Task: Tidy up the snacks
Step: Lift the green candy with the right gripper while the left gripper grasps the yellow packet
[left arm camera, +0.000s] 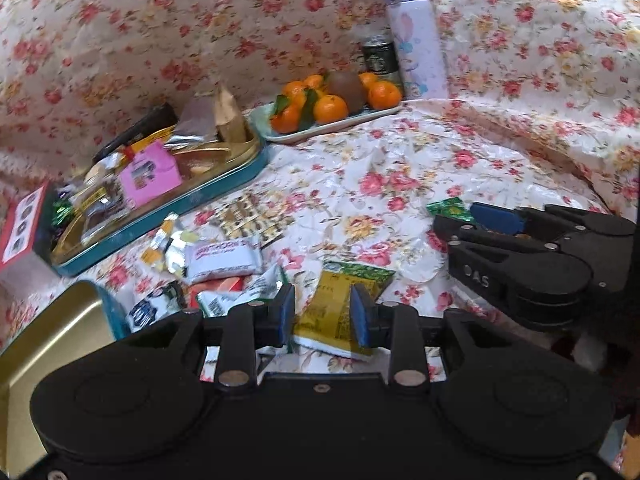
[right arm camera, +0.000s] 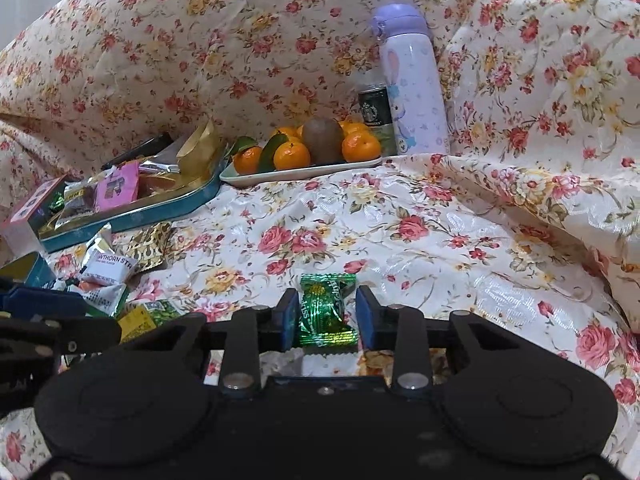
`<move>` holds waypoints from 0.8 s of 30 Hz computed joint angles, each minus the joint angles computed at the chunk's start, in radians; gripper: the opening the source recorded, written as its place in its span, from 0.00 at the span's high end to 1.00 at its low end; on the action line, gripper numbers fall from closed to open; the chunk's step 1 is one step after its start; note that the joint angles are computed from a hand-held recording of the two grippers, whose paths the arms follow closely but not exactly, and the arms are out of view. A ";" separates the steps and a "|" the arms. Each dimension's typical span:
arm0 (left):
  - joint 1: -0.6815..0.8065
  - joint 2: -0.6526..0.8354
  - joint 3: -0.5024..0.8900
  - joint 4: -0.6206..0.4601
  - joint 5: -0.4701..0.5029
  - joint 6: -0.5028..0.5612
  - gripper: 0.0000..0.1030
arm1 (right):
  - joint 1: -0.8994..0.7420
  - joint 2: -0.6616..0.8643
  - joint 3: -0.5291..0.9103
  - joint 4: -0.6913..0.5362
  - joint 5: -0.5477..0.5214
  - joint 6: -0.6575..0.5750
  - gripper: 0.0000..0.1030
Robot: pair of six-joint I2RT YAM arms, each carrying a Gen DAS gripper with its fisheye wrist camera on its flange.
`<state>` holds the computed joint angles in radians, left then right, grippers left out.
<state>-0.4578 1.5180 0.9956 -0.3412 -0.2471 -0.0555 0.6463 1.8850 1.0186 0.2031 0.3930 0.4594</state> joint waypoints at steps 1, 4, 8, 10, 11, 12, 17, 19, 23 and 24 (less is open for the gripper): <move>0.005 0.000 0.000 0.003 0.022 0.020 0.60 | 0.000 0.001 0.001 0.000 -0.001 -0.001 0.66; 0.020 0.021 0.019 -0.022 0.075 0.061 0.59 | -0.002 -0.001 -0.002 0.003 -0.007 -0.003 0.66; 0.024 0.049 0.030 -0.033 0.067 0.069 0.59 | -0.001 -0.001 -0.003 0.005 -0.007 -0.003 0.66; 0.027 0.047 0.025 -0.026 0.071 0.063 0.58 | -0.001 -0.001 -0.004 0.005 -0.005 -0.005 0.66; 0.028 0.048 0.025 -0.024 0.071 0.063 0.58 | -0.001 0.000 -0.003 0.005 -0.006 -0.005 0.66; 0.027 0.050 0.027 -0.022 0.067 0.065 0.58 | -0.001 0.000 -0.002 0.004 -0.006 -0.005 0.66; 0.017 0.065 0.038 -0.005 0.045 0.088 0.57 | 0.000 0.003 0.004 -0.002 -0.003 -0.010 0.66; 0.022 0.070 0.042 0.000 0.045 0.090 0.56 | 0.001 0.005 0.005 -0.002 -0.002 -0.009 0.66; 0.048 0.100 0.071 -0.017 0.082 0.064 0.52 | 0.000 0.003 0.003 -0.001 -0.004 -0.011 0.66; 0.053 0.108 0.076 -0.017 0.083 0.056 0.51 | 0.000 0.004 0.004 -0.001 -0.004 -0.011 0.66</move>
<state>-0.4044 1.6257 1.0720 -0.3586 -0.1640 0.0001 0.6464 1.8889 1.0222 0.2024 0.3888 0.4489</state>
